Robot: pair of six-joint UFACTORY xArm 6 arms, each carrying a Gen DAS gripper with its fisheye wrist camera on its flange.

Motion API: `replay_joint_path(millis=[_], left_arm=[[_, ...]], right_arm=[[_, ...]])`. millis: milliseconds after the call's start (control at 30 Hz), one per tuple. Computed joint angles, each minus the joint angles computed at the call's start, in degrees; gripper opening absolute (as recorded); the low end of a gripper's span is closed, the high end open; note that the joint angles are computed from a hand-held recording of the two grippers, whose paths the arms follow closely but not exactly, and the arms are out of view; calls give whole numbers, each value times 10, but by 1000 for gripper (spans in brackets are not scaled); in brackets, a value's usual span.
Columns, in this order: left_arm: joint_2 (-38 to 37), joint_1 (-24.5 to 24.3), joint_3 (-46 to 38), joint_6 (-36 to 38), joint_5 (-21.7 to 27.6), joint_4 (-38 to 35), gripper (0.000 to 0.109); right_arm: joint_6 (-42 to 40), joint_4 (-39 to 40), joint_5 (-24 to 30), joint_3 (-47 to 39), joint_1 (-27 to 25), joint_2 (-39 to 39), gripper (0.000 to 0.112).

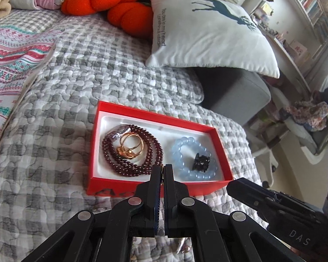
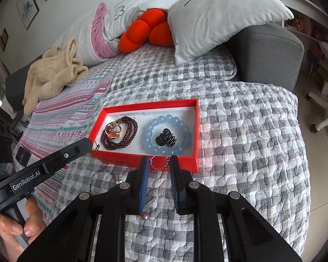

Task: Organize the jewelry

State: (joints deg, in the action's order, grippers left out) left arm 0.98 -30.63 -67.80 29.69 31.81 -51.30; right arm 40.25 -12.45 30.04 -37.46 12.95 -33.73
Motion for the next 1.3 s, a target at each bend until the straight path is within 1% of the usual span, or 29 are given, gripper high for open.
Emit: replay_joint_path(millis=[167,333,533,700,833,900,967,1033,1133,1200,1267,1300], left_arm=[[34,-11,-30,-11,4,-14,0],[59,-21,-44,-30,-6,13,0],[57,-30,-39,-48,-28,49,0],[38,-27,-24,-48,-29,63,1],[-2,-27,11,-43,-49,90,20],[-21,-24,28,-47,-57,113,24],[-30,-20,39,-58,-61,151,36],[-39,-17,54,-60,-71,183,45],[-48,-6,75,-60,-70,221,49],[-51,3,84,-65,-66,243,53],[-53,10,91,-72,-63,261,59],[-53,13,93,-73,-61,267,60]], right_arm=[[-22,31,-12,7,-22,-4,20],[-41,43,-8,12,-34,-8,20],[-50,51,-4,18,-42,-17,20],[-47,52,-3,21,-43,-19,20],[-43,44,-9,8,-37,-4,20],[-42,39,-12,-4,-34,10,20],[-38,30,-16,-16,-30,24,20],[-36,23,-20,-27,-27,38,20],[-30,14,-27,-43,-24,59,20],[-20,0,-29,-54,-23,73,20],[-8,-13,-28,-66,-24,87,20],[-1,-20,-28,-72,-25,94,20]])
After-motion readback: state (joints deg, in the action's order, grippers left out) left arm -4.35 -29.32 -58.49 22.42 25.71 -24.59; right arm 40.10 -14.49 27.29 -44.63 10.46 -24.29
